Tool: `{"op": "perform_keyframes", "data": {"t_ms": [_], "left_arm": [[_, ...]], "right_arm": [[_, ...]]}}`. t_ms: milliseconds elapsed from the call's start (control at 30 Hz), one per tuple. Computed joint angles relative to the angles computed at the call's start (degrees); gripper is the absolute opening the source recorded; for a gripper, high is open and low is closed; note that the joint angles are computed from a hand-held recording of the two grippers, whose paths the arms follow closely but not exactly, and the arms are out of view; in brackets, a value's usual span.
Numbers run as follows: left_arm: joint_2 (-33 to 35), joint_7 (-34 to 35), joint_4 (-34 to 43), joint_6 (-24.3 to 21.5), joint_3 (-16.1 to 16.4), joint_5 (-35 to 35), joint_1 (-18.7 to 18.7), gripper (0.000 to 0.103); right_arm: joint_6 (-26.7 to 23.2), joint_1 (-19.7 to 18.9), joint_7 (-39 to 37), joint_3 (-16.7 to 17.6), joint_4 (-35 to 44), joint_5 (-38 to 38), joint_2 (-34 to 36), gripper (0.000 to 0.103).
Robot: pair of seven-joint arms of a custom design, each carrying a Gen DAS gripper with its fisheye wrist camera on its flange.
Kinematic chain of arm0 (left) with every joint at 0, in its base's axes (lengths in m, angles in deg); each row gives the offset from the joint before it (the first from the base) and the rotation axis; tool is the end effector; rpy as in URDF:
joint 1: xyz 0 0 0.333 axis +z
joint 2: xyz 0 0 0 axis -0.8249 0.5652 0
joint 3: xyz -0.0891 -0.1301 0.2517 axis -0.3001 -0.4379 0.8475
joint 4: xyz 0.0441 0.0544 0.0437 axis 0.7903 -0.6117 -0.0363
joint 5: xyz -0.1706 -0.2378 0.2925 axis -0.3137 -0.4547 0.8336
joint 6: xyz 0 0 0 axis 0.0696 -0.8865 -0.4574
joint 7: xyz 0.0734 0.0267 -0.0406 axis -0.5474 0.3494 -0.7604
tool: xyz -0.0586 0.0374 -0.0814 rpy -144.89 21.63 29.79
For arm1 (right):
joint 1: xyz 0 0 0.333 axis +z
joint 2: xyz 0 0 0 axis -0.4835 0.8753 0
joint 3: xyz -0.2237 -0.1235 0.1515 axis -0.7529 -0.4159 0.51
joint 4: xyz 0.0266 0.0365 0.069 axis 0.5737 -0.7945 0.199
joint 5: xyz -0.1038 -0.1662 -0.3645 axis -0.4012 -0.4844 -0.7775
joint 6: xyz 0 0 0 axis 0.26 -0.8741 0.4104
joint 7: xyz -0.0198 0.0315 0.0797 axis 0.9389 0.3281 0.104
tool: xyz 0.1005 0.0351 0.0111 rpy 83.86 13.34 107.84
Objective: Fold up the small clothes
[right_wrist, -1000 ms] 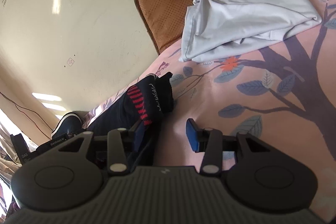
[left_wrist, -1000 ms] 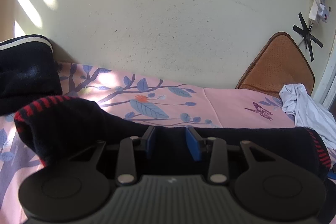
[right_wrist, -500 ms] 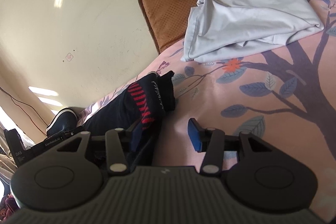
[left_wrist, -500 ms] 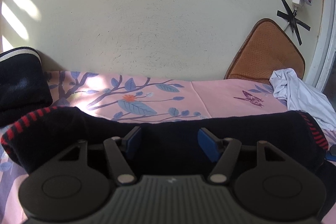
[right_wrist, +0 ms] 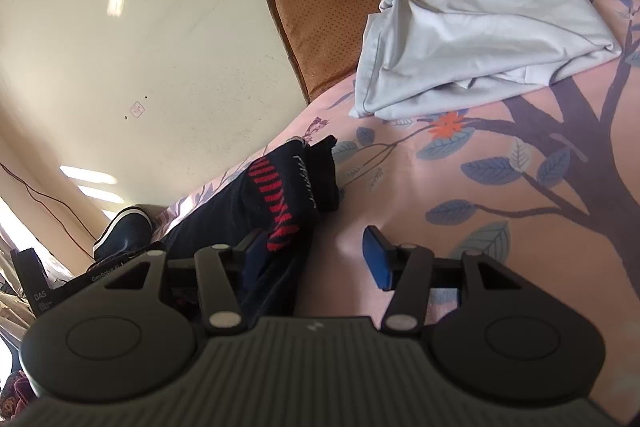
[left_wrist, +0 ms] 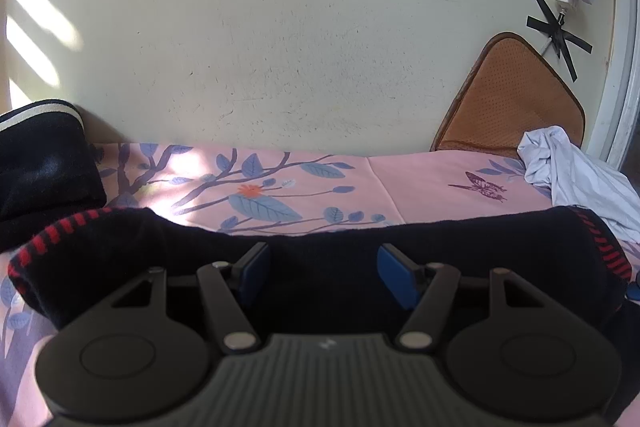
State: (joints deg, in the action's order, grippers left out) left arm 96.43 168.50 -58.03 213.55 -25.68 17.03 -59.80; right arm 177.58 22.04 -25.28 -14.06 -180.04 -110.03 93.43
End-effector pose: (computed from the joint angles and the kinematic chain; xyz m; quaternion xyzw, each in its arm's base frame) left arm 0.7888 -0.2609 0.2599 -0.3355 0.8037 -0.4696 0.1446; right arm 0.4734 0.5152 0.2462 -0.2586 0.7944 -0.2761 0.4753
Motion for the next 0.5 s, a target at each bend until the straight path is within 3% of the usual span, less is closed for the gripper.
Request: {"op": "perform_keyframes", "data": {"t_ms": [333,500], "left_arm": [[-0.85,2.70,-2.36,2.56,-1.62,-0.72,1.05,0.067],[-1.40,8.23,-6.00,8.77,-5.91,-2.19,3.32,0.083]], "right_arm": [[-0.84,0.43,-4.58,-0.15,2.07,2.26,1.17,0.059],[-1.01,0.80,-6.25,-0.53,2.65,3.11,1.54,0.060]]}}
